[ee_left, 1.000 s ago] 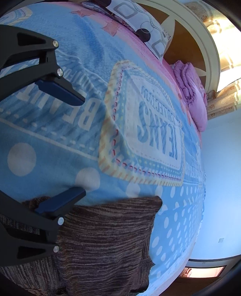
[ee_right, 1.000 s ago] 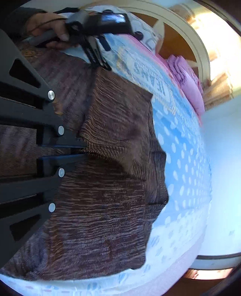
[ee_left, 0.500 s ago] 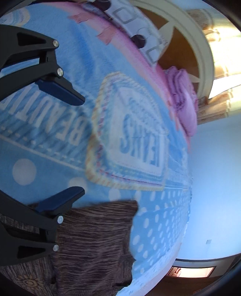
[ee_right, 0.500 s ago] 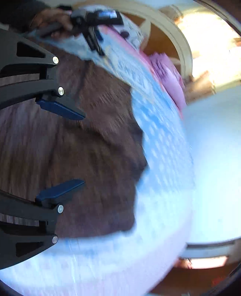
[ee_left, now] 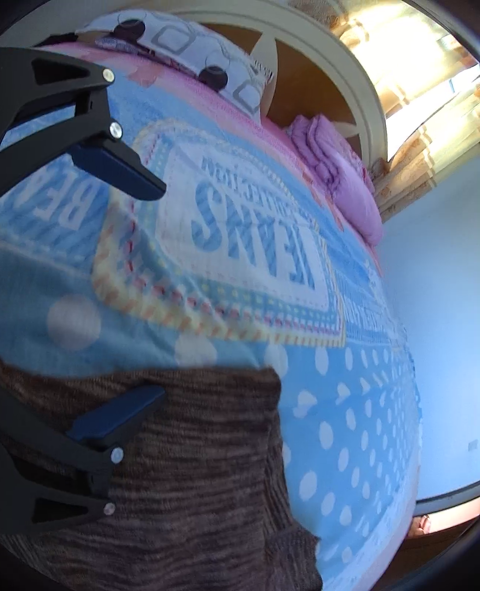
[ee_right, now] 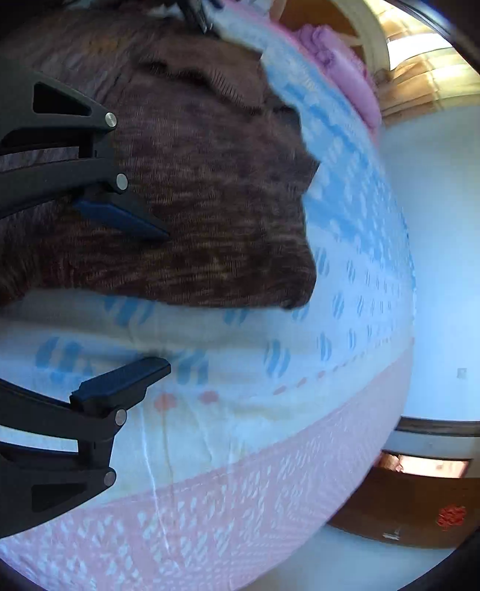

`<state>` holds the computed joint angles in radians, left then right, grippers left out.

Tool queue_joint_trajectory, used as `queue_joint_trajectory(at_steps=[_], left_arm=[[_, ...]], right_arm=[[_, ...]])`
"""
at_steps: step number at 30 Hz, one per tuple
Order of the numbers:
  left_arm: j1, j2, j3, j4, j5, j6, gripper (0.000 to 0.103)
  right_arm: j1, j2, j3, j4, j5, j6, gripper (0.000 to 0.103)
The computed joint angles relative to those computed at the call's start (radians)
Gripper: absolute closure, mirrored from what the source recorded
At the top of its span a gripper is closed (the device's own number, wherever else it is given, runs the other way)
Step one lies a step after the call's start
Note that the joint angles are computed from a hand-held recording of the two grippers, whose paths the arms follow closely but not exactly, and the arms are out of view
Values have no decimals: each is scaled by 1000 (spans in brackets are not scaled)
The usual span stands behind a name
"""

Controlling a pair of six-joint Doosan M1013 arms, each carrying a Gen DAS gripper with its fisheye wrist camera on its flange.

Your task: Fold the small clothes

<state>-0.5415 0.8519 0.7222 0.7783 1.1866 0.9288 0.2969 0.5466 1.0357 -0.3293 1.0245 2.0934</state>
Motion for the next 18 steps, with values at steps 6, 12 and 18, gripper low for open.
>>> queue_joint_trajectory(at_steps=[6,12,18], left_arm=[[12,-24,52,5,-2,-38,0],[8,-62,114,40,-84,-100,0],[5,-88,134,86,-128,-219,0]], right_arm=[[-6,-26,41,-130,55,147,53],[-22,-78,84,-52,-108,147,51],[-6,24,-72,18,-37,-10,47]])
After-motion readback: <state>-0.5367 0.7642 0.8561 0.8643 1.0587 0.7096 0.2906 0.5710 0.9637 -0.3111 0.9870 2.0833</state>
